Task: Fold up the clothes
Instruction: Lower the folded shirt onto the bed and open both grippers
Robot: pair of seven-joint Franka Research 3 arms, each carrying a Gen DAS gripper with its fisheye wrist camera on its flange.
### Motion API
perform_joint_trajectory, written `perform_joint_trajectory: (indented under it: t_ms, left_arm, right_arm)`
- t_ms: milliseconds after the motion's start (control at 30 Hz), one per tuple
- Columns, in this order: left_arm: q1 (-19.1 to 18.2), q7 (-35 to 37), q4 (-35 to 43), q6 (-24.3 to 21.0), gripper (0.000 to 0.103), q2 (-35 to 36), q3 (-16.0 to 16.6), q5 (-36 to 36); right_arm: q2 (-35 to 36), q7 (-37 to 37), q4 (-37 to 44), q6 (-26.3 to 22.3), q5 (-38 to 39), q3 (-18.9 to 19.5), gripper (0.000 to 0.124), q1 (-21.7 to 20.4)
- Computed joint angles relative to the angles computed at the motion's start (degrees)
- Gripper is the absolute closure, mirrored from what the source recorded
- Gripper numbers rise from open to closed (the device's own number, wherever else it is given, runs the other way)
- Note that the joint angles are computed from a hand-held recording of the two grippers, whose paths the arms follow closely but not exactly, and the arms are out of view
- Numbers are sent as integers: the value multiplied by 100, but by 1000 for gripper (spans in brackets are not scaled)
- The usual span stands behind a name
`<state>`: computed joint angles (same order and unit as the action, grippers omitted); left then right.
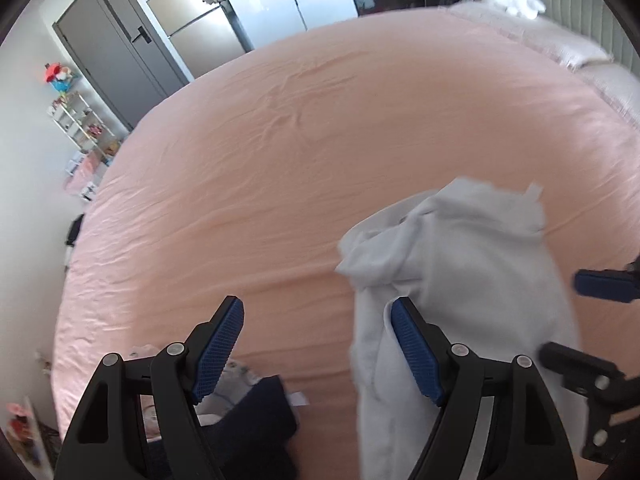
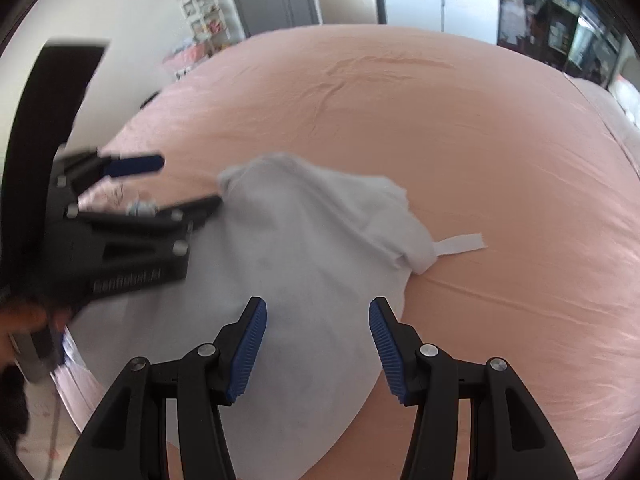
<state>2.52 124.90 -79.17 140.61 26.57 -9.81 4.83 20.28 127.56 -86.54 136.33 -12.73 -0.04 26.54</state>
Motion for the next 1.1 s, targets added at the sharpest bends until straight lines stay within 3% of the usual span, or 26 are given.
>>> perform_joint_trajectory:
  t_ms: [200, 300, 433, 533, 567, 633, 800, 867, 967, 1100]
  left_arm:
    - [-6, -262, -106, 55, 26, 93, 180, 296]
    - [152, -233, -199, 97, 26, 8, 61, 56]
    - [353, 51, -665, 505, 26, -435, -166, -422]
    - [491, 358, -941, 519, 26, -817, -323, -1002]
    - [538, 474, -1040, 499, 25, -949, -362, -1247]
    - [610, 716, -1278, 438, 25, -1237, -394, -1760]
    - [527, 1087, -1743, 28, 24, -1850, -177, -2554]
    - [453, 1146, -1952, -69, 23, -2098, -20, -2653]
    - [298, 984, -2387, 133, 23, -2443, 188, -2563]
    - [243, 894, -2600, -63, 22, -2663, 451, -2661]
  right_arm:
    - [-76, -175, -179, -135, -29, 22, 71, -9]
    - [-227, -228, -405, -202, 39, 36, 71, -78]
    - [-753, 39, -1256, 634, 317, 92, 71, -242]
    - [-1045, 113, -1592, 902, 427, 167, 69, -317]
    - [-1130, 200, -1660, 910, 307, 170, 61, -305]
    - [-1286, 558, -1732, 805, -214, 157, 50, -236]
    - [-1492, 884, -1713, 533, -706, 317, 48, -304]
    - [-1434, 899, -1470, 89, -786, 381, 46, -282]
    - [-1412, 1107, -1190, -553, -1188, 450, 45, -151]
    - [-1626, 1553, -1230, -867, -1424, 549, 45, -59]
